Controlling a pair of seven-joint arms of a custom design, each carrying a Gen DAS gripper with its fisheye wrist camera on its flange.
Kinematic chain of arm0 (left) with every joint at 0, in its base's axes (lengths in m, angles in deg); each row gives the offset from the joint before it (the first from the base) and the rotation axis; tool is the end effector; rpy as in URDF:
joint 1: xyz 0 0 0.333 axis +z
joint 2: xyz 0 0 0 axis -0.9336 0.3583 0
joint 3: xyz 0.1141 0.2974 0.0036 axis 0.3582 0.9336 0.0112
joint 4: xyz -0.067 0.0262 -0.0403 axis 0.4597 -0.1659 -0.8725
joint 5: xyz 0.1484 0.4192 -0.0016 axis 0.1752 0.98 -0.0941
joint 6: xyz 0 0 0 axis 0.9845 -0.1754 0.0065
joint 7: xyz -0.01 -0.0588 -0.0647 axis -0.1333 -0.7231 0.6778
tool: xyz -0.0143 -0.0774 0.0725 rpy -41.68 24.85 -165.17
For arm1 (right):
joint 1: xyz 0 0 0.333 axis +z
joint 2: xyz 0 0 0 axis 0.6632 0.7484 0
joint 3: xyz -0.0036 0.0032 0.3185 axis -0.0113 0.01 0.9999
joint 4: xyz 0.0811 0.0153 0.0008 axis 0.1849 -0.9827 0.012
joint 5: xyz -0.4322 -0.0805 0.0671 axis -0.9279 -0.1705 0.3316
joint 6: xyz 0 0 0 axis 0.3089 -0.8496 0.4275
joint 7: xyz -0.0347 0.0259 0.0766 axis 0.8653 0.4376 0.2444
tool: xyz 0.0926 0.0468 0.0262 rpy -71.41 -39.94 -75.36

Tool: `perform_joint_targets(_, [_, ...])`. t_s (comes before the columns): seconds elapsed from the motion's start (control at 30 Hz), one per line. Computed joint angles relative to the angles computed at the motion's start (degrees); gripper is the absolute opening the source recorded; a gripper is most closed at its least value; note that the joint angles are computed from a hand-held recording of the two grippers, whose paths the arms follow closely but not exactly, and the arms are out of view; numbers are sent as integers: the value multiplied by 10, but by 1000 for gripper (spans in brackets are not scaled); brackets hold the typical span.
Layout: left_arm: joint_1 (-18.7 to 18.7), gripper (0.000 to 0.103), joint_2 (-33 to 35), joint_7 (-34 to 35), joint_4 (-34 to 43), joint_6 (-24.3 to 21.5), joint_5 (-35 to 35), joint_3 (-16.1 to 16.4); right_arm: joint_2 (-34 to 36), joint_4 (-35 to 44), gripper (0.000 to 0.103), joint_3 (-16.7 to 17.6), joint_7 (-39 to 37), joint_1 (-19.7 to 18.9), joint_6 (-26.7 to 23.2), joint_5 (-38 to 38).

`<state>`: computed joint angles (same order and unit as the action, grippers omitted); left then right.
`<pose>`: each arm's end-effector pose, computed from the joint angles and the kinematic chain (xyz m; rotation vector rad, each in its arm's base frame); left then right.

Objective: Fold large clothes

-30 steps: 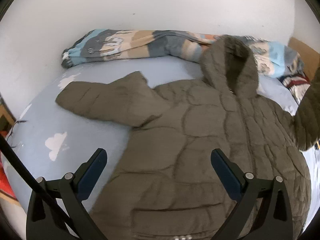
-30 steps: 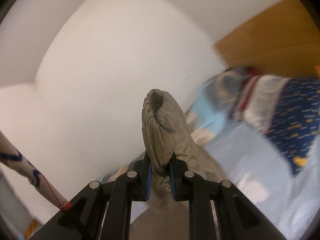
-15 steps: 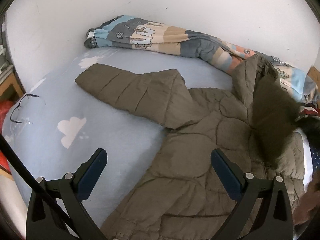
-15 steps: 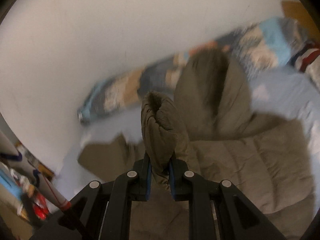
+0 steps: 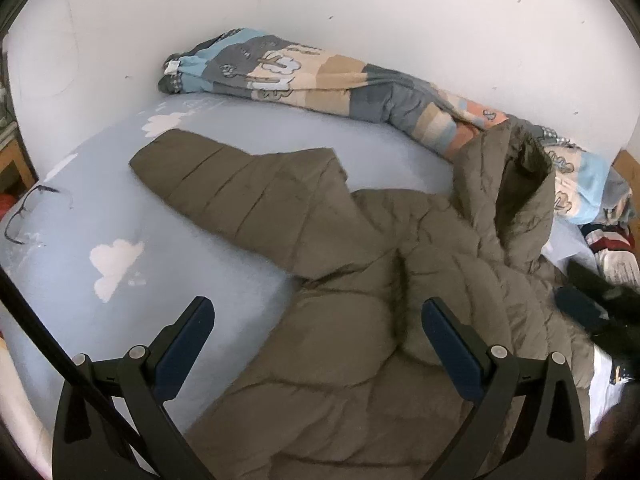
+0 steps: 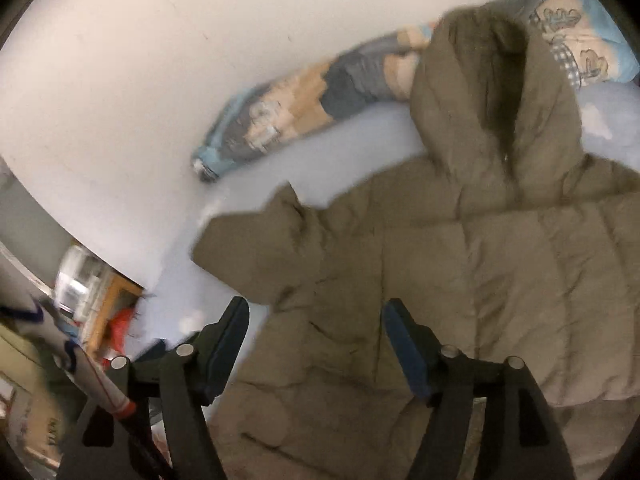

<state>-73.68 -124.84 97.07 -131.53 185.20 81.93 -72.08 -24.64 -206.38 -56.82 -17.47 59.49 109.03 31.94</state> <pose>0.4394 -0.1409 0.5460 -2.0398 1.4628 -0.7216 0.4968 0.1026 0.5348 -1.5997 1.4474 0.0420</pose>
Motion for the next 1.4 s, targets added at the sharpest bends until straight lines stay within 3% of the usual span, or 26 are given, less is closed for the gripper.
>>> perform_joint_targets(0.1, [-5,103,36,10,22,9,5,-5,-52,-32,75,15,45,-36,52,-41])
perform_joint_targets(0.2, [-11,103,78,25,48,9,16,-14,-48,-38,73,57,163,-129,85,-192])
perform_joint_targets(0.23, [-12,103,93,29,57,6,23,-19,-36,-38,69,76,211,-172,86,-256])
perform_joint_targets(0.27, [-18,103,109,37,67,3,23,-20,-28,-40,57,86,244,-196,89,-293])
perform_joint_targets(0.33, [-30,103,134,53,82,5,18,-16,4,-37,49,79,293,-229,75,-338])
perform_joint_targets(0.43, [-35,103,179,61,111,-12,27,-23,44,-25,47,52,329,-232,50,-363])
perform_joint_targets(0.5, [-37,103,209,60,134,-46,33,-26,49,-28,46,47,360,-242,23,-411])
perform_joint_targets(0.57, [-50,103,244,91,157,-82,-6,-14,71,-21,46,35,375,-236,7,-429])
perform_joint_targets(0.67, [-53,103,249,90,163,-84,-9,-10,77,-22,46,17,369,-221,4,-428])
perform_joint_targets(0.8, [-57,103,218,83,150,-65,-19,-6,47,-24,47,44,449,-234,1,-500])
perform_joint_targets(0.93, [-51,103,176,74,126,-22,7,-13,4,-37,54,39,417,-188,29,-482])
perform_joint_targets(1.07, [-61,103,188,98,131,-40,-6,-12,-3,-43,57,44,370,-132,23,-436])
perform_joint_targets(1.17, [-73,103,218,154,152,-87,-49,1,20,-36,57,79,386,-133,16,-473])
perform_joint_targets(1.23, [-71,103,224,154,154,-99,-52,-3,40,-31,58,100,418,-141,7,-515])
perform_joint_targets(1.33, [-70,103,207,157,144,-84,-60,0,60,-15,60,100,438,-138,-9,-547])
perform_joint_targets(1.4, [-65,103,185,154,131,-52,-61,4,49,-12,60,84,434,-123,-14,-525])
